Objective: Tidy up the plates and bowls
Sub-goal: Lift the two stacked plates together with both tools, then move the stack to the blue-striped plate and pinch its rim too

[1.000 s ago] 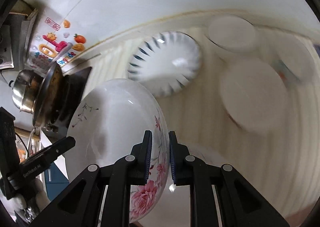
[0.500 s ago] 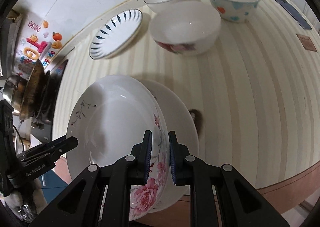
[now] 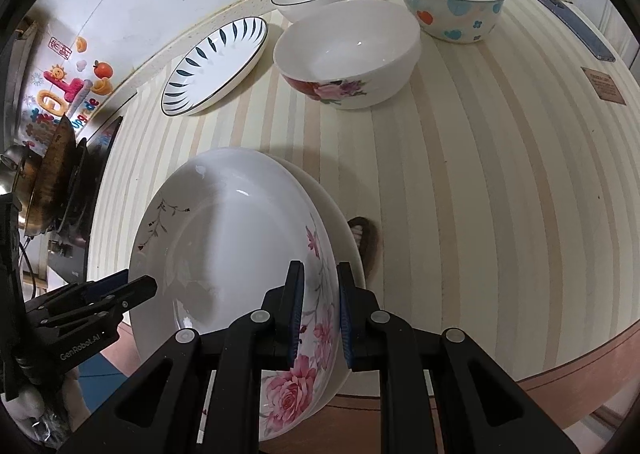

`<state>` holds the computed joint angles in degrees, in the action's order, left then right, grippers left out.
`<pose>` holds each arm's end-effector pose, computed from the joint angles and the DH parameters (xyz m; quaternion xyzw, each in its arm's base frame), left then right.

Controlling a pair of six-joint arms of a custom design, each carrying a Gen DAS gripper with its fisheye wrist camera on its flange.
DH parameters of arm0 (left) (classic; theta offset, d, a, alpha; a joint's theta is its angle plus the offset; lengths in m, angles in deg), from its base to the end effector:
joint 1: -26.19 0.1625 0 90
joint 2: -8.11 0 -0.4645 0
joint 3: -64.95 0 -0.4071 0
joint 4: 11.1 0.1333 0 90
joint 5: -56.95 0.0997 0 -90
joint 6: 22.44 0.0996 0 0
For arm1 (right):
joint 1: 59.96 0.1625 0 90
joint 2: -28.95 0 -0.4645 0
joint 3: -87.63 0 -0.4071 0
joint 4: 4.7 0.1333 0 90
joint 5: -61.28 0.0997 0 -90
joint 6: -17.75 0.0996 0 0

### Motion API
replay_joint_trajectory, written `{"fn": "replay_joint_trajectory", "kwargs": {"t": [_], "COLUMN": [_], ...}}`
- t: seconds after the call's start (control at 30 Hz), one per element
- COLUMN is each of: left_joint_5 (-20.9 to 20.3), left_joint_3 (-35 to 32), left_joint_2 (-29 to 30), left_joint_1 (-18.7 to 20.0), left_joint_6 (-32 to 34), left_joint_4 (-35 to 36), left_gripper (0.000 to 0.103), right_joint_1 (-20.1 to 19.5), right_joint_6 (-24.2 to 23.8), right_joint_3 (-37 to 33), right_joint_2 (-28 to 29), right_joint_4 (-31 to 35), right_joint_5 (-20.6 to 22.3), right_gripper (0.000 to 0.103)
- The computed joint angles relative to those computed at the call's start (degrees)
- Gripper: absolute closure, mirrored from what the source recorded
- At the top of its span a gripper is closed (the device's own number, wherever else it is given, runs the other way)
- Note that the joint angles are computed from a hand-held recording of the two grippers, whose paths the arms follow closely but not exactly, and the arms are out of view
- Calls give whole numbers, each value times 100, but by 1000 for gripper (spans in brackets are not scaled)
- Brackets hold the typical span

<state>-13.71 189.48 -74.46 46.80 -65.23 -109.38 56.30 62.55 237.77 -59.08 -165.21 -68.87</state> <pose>-0.3099 -0.2942 0.2174 0.2644 0.9070 0.0259 0.3267 0.2018 -0.2530 0.2062 -0.1757 -0.9204 0.2549 0.2386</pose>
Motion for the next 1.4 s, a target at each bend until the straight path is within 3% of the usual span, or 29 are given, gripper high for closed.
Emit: {"fn": "replay_joint_trajectory", "kwargs": {"t": [0.53, 1.0, 1.13, 1.2, 1.27, 1.4], "left_joint_5": [94, -40, 48, 227, 392, 781], "left_joint_3": [-116, -342, -811, -1178, -1468, -2056], "left_joint_2": [144, 114, 52, 213, 437, 1131], "left_joint_1": [-43, 74, 228, 431, 665, 1185], "left_joint_6": [41, -11, -109, -79, 7, 267], "left_joint_4": [168, 323, 332, 283, 178, -36], "left_gripper": [67, 67, 66, 61, 61, 61], "right_joint_1": [-56, -203, -77, -96, -246, -699], "right_joint_6": [103, 226, 140, -39, -319, -800], "right_joint_3": [-185, -266, -538, -736, -998, -1585], "right_joint_2": [-37, -760, -896, -855, -725, -255], "right_joint_4": [589, 1083, 1055, 932, 720, 409], "right_joint_5": [123, 593, 747, 854, 1088, 1439], "right_gripper": [83, 78, 76, 64, 56, 55]}}
